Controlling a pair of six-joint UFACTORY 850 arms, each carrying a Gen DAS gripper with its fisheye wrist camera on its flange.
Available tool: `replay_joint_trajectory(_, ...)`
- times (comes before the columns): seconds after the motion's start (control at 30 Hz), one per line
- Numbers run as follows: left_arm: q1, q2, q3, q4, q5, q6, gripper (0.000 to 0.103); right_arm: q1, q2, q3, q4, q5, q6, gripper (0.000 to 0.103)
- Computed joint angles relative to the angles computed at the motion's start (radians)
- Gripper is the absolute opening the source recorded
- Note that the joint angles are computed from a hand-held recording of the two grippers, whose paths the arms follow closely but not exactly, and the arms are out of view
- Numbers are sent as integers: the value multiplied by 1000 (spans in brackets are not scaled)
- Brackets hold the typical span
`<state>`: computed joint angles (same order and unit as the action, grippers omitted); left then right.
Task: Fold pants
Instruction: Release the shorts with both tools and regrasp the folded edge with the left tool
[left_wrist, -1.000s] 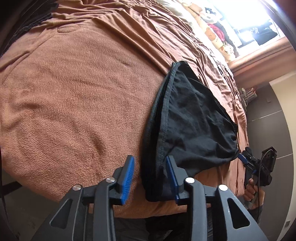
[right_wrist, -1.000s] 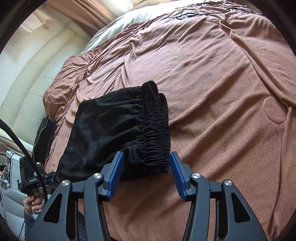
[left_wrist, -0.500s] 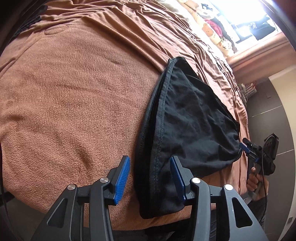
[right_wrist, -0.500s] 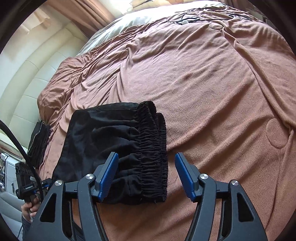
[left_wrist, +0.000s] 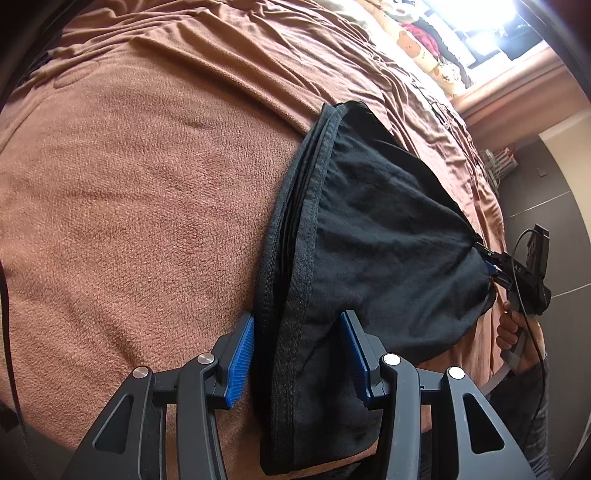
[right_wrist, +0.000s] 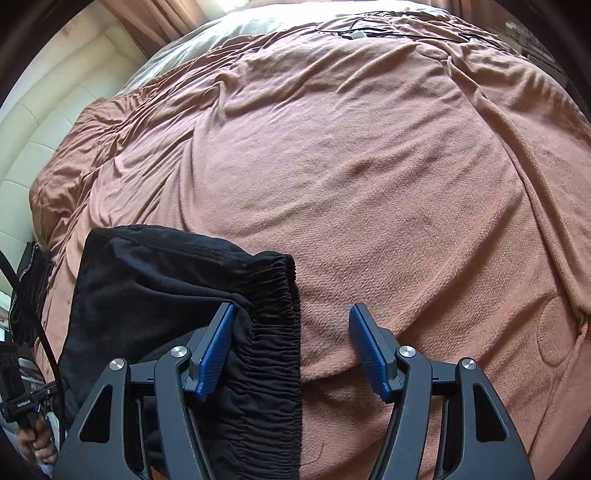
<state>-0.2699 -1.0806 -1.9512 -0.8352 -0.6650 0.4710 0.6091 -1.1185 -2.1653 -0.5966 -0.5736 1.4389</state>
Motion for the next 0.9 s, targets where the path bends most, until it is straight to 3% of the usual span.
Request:
replay_joint_trajectory(0.3, 6, 36, 64, -11, 38, 42, 46, 6, 60, 75, -38, 48, 25, 62)
replay_joint_trajectory(0.47, 2, 46, 82, 69, 49, -9, 26, 35, 112, 129, -183, 44, 147, 63)
replay_joint_trajectory(0.57, 6, 54, 92, 98, 41, -53, 20, 54, 131, 152, -231, 62, 177, 63)
replay_joint_trajectory(0.77, 15, 77, 128, 66, 33, -33, 19, 90, 159, 211, -282, 148, 170, 63)
replay_joint_trajectory(0.9, 27, 112, 181, -10, 43, 36, 19, 103, 159, 237, -229, 157, 98, 63)
